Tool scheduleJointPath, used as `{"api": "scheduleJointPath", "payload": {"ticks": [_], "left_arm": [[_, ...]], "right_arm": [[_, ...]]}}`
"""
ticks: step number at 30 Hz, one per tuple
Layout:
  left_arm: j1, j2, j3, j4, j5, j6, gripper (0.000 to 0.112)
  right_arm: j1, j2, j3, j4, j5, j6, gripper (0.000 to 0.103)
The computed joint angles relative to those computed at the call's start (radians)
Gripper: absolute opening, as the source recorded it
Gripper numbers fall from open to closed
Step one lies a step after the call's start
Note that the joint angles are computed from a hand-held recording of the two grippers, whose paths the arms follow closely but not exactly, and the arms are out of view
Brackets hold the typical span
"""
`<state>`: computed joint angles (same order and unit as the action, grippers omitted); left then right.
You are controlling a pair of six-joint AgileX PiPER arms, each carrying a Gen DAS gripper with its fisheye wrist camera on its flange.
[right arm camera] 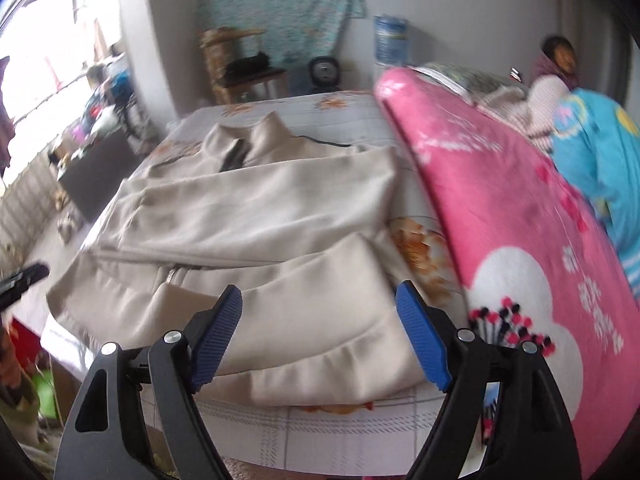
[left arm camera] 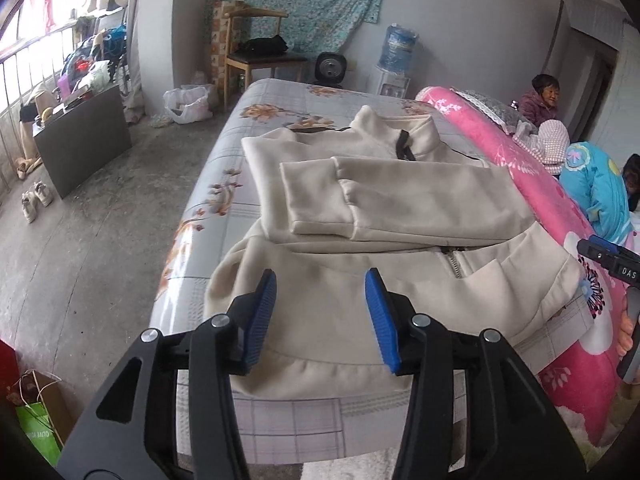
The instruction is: Fold large clothes
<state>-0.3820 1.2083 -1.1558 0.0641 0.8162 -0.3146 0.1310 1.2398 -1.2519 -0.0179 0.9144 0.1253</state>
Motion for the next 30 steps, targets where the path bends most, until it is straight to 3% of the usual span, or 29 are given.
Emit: {"api": "scheduleJointPath", "payload": {"ticks": [4, 7, 10, 14, 16, 19, 21, 24, 26, 28, 30], "left_arm": [[-0.054, 0.063, -0.018, 0.037, -0.018, -0.034, 0.044], [-0.075, 0.113, -0.033, 0.100, -0.001, -0.087, 0.044], [-0.065, 0.150, -0.040, 0.133, 0.016, -0.109, 0.044], [-0.002, 0.157, -0.035, -0.027, -0.006, 0.018, 0.044], [0.026, 0.142, -0.018, -0.176, -0.028, 0.155, 0.044], [0.004, 0.152, -0.005, -0.279, -0.029, 0.245, 0.044], [-0.059, 0.179, -0.007, -0.199, -0.026, 0.179, 0.044], [-0.179, 0.205, 0.004, 0.037, -0.032, -0.013, 0.044], [-0.227, 0.210, 0.009, 0.139, -0.030, -0.099, 0.044], [-0.255, 0.217, 0.010, 0.202, -0.026, -0.169, 0.044], [-0.271, 0.219, 0.010, 0.236, -0.020, -0.199, 0.042]], "right_arm": [[0.004, 0.052, -0.015, 0.054, 0.006, -0.041, 0.077], [0.009, 0.092, -0.031, 0.035, 0.001, -0.016, 0.077], [-0.045, 0.125, -0.052, 0.113, 0.001, -0.061, 0.077], [-0.109, 0.162, -0.092, 0.350, 0.050, -0.211, 0.073], [-0.092, 0.175, -0.104, 0.408, 0.084, -0.246, 0.073], [-0.024, 0.184, -0.095, 0.443, 0.105, -0.266, 0.073], [0.045, 0.191, -0.083, 0.439, 0.093, -0.255, 0.073], [0.151, 0.228, -0.091, 0.369, 0.061, -0.190, 0.073], [0.210, 0.257, -0.102, 0.291, 0.044, -0.140, 0.066], [0.265, 0.291, -0.117, 0.175, 0.048, -0.048, 0.049], [0.259, 0.297, -0.120, 0.203, 0.055, -0.051, 0.032]]}}
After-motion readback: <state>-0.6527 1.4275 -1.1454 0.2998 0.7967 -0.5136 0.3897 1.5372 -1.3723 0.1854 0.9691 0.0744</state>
